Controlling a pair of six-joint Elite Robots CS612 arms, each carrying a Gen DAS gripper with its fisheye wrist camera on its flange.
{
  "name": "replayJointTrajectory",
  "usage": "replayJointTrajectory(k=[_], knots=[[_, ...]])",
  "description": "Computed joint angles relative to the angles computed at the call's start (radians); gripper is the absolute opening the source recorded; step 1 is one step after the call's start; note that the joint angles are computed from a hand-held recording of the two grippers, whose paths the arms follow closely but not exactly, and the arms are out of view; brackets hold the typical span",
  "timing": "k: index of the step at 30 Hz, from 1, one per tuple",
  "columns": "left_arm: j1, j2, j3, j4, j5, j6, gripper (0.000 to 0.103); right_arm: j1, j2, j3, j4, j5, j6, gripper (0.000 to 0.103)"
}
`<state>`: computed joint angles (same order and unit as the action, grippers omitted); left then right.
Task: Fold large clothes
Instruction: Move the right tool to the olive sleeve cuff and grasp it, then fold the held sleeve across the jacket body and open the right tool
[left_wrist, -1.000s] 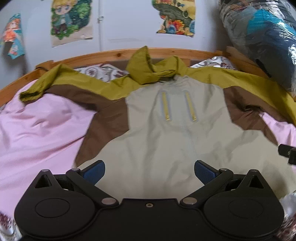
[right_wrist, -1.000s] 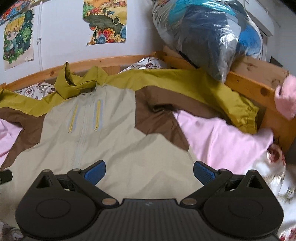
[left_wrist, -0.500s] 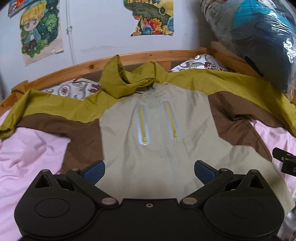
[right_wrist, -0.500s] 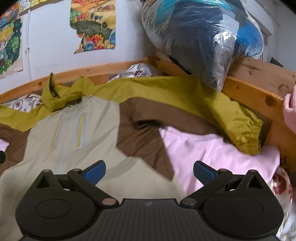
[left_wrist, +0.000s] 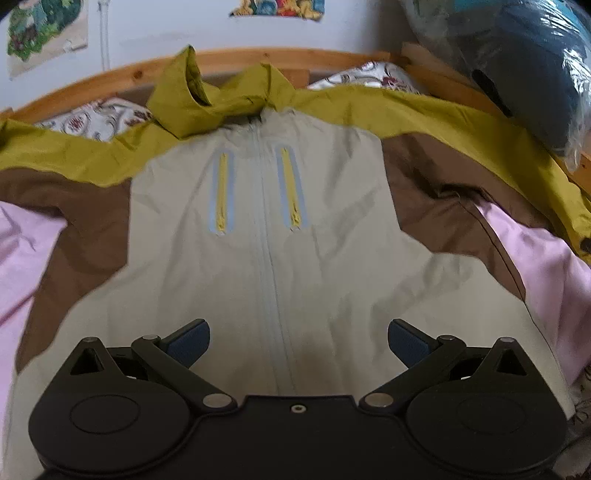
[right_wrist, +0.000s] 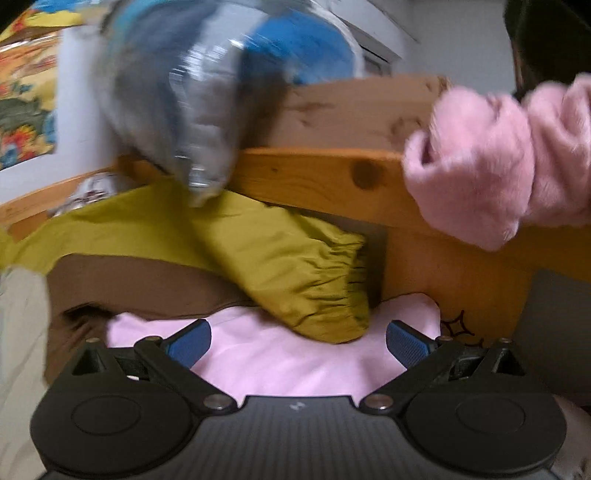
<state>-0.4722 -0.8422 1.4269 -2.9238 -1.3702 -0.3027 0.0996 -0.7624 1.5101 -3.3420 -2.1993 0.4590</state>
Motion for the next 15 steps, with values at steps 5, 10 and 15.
replayJointTrajectory(k=[5, 10, 15], knots=[[0.002, -0.002, 0.003, 0.012, 0.002, 0.022, 0.102, -0.021, 0.038, -0.045, -0.056, -0.021, -0.032, 0.088], [0.007, -0.015, 0.023, -0.021, 0.022, 0.007, 0.102, -0.027, 0.056, -0.068, -0.073, -0.016, -0.023, 0.039], [0.017, -0.029, 0.043, -0.056, 0.034, -0.002, 0.102, -0.002, 0.059, -0.071, -0.166, -0.03, -0.134, 0.012]])
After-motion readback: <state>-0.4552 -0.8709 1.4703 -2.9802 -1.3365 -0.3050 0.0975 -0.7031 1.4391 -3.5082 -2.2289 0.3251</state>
